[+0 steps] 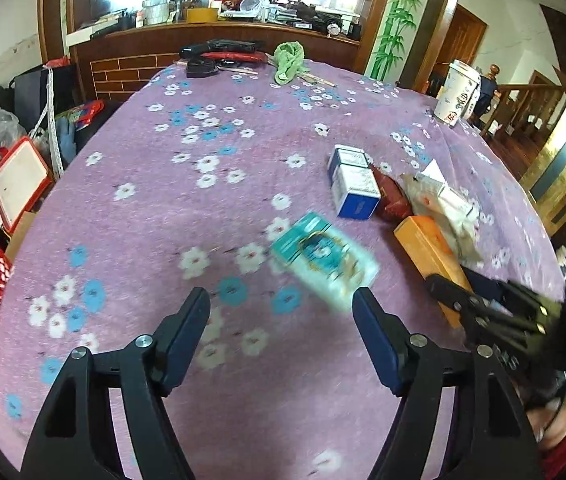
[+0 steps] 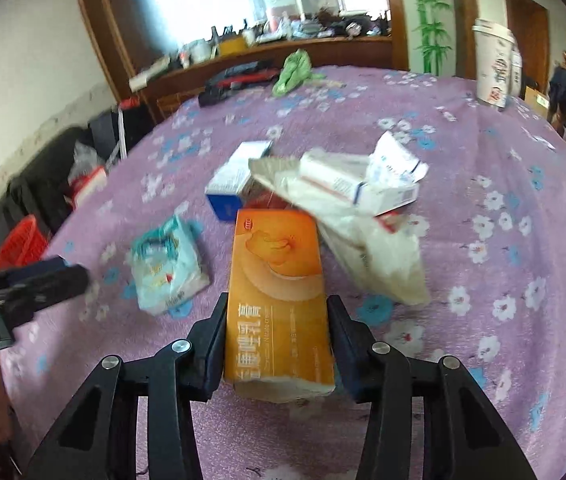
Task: Collect trash
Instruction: 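Grasp the orange medicine box with the right tool while the left tool approaches the teal tissue pack, then grasp the teal tissue pack with the left tool while the right tool holds the orange box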
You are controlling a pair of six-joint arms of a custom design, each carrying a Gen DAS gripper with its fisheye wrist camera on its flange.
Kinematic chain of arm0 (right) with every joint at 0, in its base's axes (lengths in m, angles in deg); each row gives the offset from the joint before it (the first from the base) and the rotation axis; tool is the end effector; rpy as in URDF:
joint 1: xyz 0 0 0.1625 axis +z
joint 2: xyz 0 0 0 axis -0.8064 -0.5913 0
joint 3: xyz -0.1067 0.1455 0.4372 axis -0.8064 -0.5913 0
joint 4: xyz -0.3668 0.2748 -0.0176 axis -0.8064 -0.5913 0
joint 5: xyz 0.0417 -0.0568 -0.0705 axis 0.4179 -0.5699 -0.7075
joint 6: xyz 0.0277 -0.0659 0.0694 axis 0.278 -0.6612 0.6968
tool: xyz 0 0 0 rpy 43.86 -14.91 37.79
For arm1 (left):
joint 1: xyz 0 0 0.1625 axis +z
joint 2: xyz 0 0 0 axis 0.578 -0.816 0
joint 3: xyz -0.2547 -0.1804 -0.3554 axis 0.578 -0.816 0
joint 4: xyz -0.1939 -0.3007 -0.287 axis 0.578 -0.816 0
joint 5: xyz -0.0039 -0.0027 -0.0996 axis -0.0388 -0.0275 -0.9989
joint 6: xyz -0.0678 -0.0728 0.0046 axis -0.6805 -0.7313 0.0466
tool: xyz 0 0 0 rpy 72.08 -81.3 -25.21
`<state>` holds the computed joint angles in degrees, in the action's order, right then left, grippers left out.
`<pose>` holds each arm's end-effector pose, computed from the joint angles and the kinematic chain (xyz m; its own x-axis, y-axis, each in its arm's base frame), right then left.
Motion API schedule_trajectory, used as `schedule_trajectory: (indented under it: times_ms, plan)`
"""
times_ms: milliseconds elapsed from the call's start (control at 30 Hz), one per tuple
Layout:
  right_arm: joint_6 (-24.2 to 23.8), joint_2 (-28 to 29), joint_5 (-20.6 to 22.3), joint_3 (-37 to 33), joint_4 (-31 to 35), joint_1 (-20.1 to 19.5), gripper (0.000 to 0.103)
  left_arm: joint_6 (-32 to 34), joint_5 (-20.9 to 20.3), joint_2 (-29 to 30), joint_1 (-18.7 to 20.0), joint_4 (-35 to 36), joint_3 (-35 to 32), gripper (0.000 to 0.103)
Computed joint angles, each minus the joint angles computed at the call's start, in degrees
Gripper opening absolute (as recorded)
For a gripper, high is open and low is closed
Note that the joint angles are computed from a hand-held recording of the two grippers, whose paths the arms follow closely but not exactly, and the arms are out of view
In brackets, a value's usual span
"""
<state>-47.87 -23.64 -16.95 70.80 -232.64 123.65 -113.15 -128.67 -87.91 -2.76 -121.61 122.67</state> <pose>-0.0294 -0.4311 0.3160 -0.8526 -0.0043 0.5225 -0.3554 0.7379 -0.5738 -0.3787 -0.4752 -0.0411 -0.7850 0.2835 -0.5508 0.5126 0.7964 -0.3208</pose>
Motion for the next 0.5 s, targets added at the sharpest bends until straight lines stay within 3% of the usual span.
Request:
schedule_trajectory:
  times_ms: [267, 500]
  plan:
    - [2.5, -2.2, 3.5, 1.0, -3.4, -1.8, 0.049, -7.6, -0.8, 5.5, 2.5, 5.4, -7.4, 0.074]
    - [3.1, -3.1, 5.0, 1.3, -3.1, -2.3, 0.049, -7.9, 0.7, 9.3, 2.9, 9.9, -12.1, 0.074]
